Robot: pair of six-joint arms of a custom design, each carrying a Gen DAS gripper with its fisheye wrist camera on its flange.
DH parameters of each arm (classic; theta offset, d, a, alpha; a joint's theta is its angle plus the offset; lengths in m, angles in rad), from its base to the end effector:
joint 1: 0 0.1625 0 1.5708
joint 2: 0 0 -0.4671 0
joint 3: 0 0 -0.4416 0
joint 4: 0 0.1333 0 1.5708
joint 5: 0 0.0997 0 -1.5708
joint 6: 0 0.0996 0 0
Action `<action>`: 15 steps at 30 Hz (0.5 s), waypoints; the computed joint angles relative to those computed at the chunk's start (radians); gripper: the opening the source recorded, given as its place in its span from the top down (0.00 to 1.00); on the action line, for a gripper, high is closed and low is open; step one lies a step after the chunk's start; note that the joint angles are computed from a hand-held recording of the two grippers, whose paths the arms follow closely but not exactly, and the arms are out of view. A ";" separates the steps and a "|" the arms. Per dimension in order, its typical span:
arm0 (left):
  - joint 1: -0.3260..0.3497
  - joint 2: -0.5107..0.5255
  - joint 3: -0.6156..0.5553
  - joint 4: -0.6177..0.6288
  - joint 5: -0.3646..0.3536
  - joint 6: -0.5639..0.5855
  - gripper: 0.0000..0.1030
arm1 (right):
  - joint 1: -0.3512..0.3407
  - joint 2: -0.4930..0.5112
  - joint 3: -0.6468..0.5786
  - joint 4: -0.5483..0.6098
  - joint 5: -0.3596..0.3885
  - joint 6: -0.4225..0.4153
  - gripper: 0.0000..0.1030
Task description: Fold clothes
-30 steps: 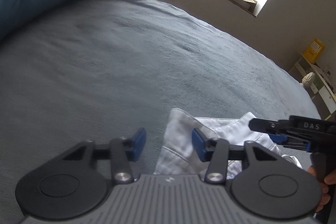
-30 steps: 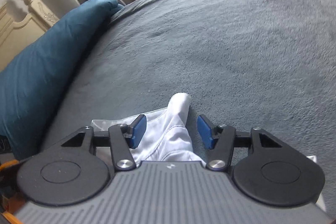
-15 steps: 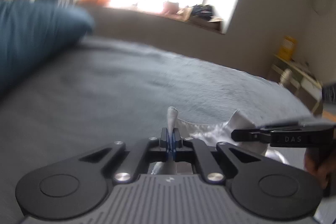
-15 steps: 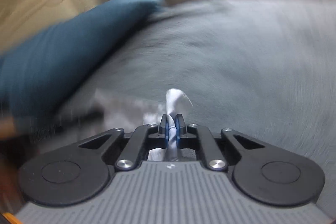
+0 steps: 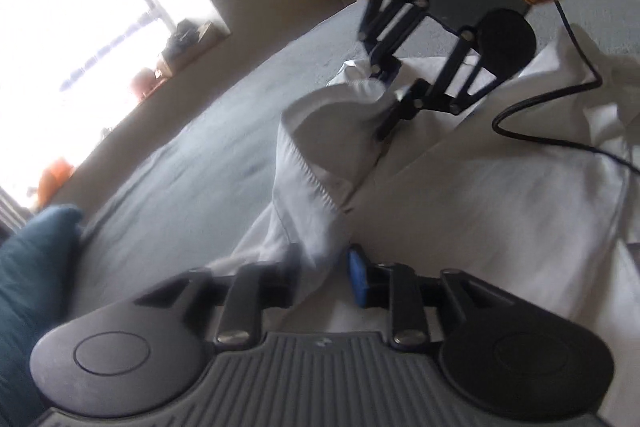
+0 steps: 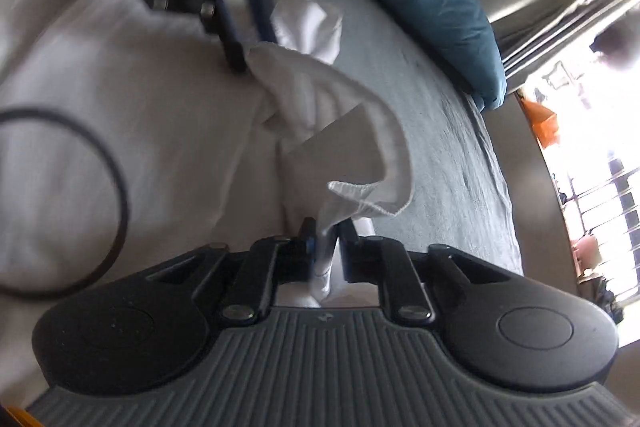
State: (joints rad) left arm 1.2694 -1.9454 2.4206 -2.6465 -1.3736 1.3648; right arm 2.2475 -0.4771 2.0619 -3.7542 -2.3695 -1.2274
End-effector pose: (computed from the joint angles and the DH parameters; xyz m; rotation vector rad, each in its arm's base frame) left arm 0.0393 -0.3884 0.3709 1.8813 1.8181 -0.5667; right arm 0.3804 -0.3746 -0.0658 1.6224 -1.5061 0.4000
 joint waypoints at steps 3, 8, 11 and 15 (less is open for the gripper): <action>-0.003 -0.043 -0.049 0.131 0.017 -0.086 0.61 | 0.019 0.015 0.026 -0.048 -0.020 -0.034 0.84; -0.013 -0.082 -0.128 0.233 0.001 -0.235 0.56 | 0.078 -0.001 0.078 -0.044 -0.062 -0.085 0.79; -0.024 -0.062 -0.167 0.226 -0.047 -0.388 0.49 | 0.117 -0.020 0.097 -0.083 -0.073 0.109 0.74; -0.058 0.000 -0.182 0.214 -0.069 -0.544 0.35 | 0.098 -0.100 0.124 -0.081 -0.013 0.528 0.73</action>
